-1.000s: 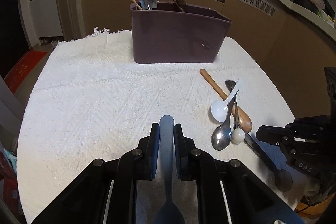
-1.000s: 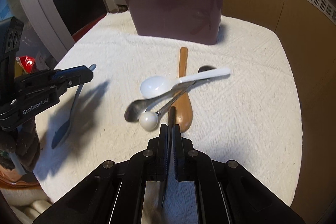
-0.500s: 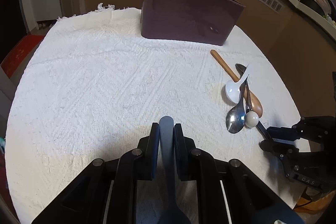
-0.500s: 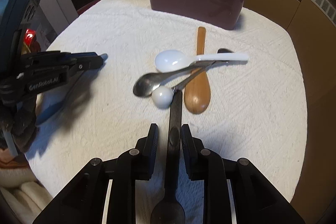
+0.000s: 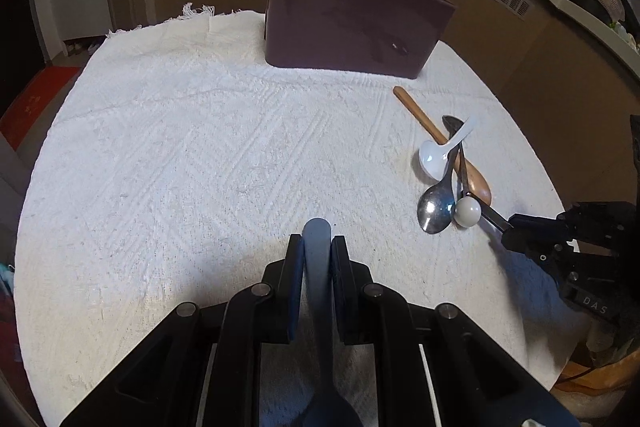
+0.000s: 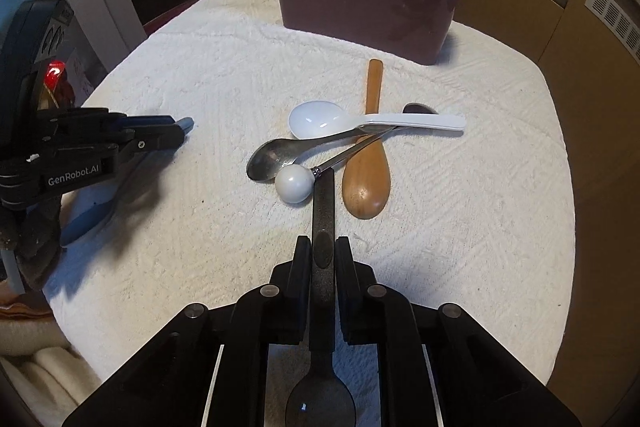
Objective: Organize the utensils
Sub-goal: 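Carry the blue spoon and black-handled spoon up toward the purple holder with both tools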
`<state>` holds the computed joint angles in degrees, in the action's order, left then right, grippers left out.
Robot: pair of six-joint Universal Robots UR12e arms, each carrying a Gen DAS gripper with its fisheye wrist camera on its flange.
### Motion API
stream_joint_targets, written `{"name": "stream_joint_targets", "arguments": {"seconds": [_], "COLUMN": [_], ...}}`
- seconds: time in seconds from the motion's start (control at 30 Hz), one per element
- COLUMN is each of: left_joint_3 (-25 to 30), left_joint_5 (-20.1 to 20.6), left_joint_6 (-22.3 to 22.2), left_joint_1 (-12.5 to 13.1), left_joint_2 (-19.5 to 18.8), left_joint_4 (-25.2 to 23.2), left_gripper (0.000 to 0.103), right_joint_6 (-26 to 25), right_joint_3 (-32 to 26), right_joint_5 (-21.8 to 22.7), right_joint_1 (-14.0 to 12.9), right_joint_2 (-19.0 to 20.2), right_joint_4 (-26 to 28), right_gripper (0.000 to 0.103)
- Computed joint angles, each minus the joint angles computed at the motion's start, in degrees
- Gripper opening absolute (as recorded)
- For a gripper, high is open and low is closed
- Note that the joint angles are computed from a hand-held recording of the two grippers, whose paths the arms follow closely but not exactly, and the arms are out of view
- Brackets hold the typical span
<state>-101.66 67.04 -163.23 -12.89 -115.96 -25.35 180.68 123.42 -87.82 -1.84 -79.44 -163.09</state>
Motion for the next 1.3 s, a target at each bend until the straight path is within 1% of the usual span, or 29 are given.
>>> {"name": "stream_joint_targets", "arguments": {"seconds": [0.23,0.33,0.47,0.6,0.7,0.83,1.03,1.07,1.13,1.2,1.3], "left_joint_3": [-1.73,-2.46,-3.43,-3.10,-2.45,-0.56,2.73,3.33,3.81,3.86,3.60], "left_joint_5": [-2.49,-3.05,-4.00,-4.66,-5.33,-6.15,-6.35,-6.46,-6.87,-7.01,-7.32], "left_joint_6": [-0.77,-0.78,-0.75,-1.33,-1.94,-3.05,-5.49,-6.02,-6.58,-6.29,-5.87], "left_joint_1": [0.45,0.43,0.48,0.33,0.11,-0.27,-0.71,-0.70,-0.64,-0.59,-0.33], "left_joint_2": [2.75,3.82,5.08,5.68,5.75,5.14,3.45,3.11,2.85,2.63,2.53], "left_joint_4": [7.29,9.78,12.43,15.90,19.02,22.78,24.97,24.93,24.45,23.69,22.05], "left_gripper": [0.011,0.011,0.011,0.011,0.011,0.011,0.011,0.011,0.011,0.011,0.011], "right_joint_6": [1.78,2.06,1.94,2.69,3.82,4.24,4.79,4.91,4.38,3.16,1.43], "right_joint_3": [2.36,2.81,3.16,2.95,2.83,1.54,-1.01,-1.31,-1.97,-2.43,-2.15], "right_joint_5": [0.49,0.76,0.88,1.12,3.27,4.02,5.76,6.15,6.67,6.33,4.12], "right_joint_1": [-0.91,-1.21,-1.15,-1.46,-2.46,-3.06,-3.85,-3.98,-4.15,-3.92,-3.28], "right_joint_2": [-3.14,-4.13,-4.98,-5.10,-5.68,-5.51,-4.30,-4.07,-3.64,-2.85,-1.73], "right_joint_4": [-7.83,-9.99,-11.34,-13.85,-16.97,-19.74,-22.77,-22.95,-21.64,-18.79,-14.23], "right_gripper": [0.012,0.012,0.012,0.012,0.012,0.012,0.012,0.012,0.012,0.012,0.012]}}
